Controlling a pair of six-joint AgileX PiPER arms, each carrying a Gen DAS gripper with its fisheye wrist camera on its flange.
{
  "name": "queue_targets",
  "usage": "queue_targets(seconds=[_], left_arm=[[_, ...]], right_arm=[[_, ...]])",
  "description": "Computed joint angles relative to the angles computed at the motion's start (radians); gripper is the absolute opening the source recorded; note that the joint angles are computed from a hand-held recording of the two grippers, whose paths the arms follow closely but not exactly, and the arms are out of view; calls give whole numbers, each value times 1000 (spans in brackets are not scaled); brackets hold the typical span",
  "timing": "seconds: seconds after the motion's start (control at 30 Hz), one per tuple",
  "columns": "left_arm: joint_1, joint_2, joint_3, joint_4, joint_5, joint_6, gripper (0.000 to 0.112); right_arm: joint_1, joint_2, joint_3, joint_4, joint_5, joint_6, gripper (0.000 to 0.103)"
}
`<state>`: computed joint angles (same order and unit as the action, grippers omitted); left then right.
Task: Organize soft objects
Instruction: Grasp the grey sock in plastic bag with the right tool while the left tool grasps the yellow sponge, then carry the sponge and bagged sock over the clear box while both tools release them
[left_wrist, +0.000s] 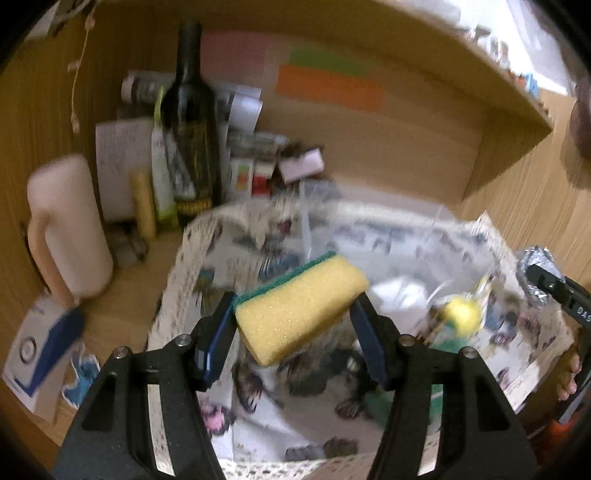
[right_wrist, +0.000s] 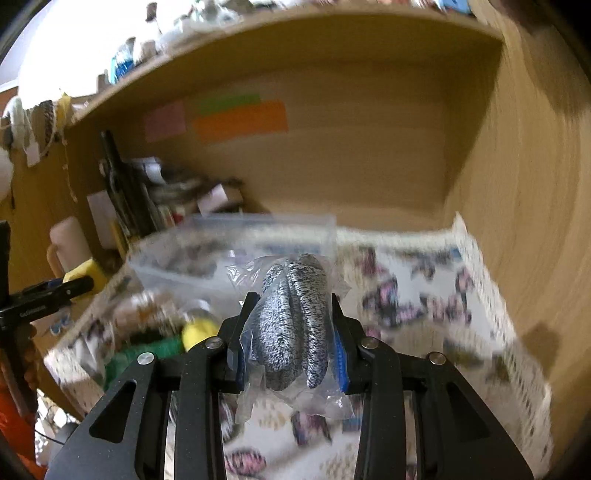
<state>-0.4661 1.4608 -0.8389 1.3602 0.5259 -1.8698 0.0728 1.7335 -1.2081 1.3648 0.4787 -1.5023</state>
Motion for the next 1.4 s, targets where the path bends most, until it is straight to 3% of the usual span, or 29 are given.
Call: queue_targets(seconds=[0.23,0.43,0.53,0.7,0.93,1.1,1.27,1.4], left_arm=[[-2,5,-135,26,30,105,62],[37,87,-294,-57,-11,281,62],[70,133,-365,-167,-58,412,62],[134,255,-527,-493,-106,756,62],[180,449,-747,-857,-49,1155,62],[192,562,-883,-1006,30,1329,62],[192,635,-971,-1045,103,1409,62],[183,648,-984,-1011,123,1403,66]], right_arm=[[43,25,-131,31,-5,-22,31],[84,103,-294,-82,7,113,31],[109,167,-399,-204,23,241,31],[140,281,-567,-433,69,466,31],[177,487,-864,-758,232,765,31],[193,618,-1056,-892,359,885,31],[200,738,-1256,-961,507,977,31],[214,709,-1201,-984,471,973,32]])
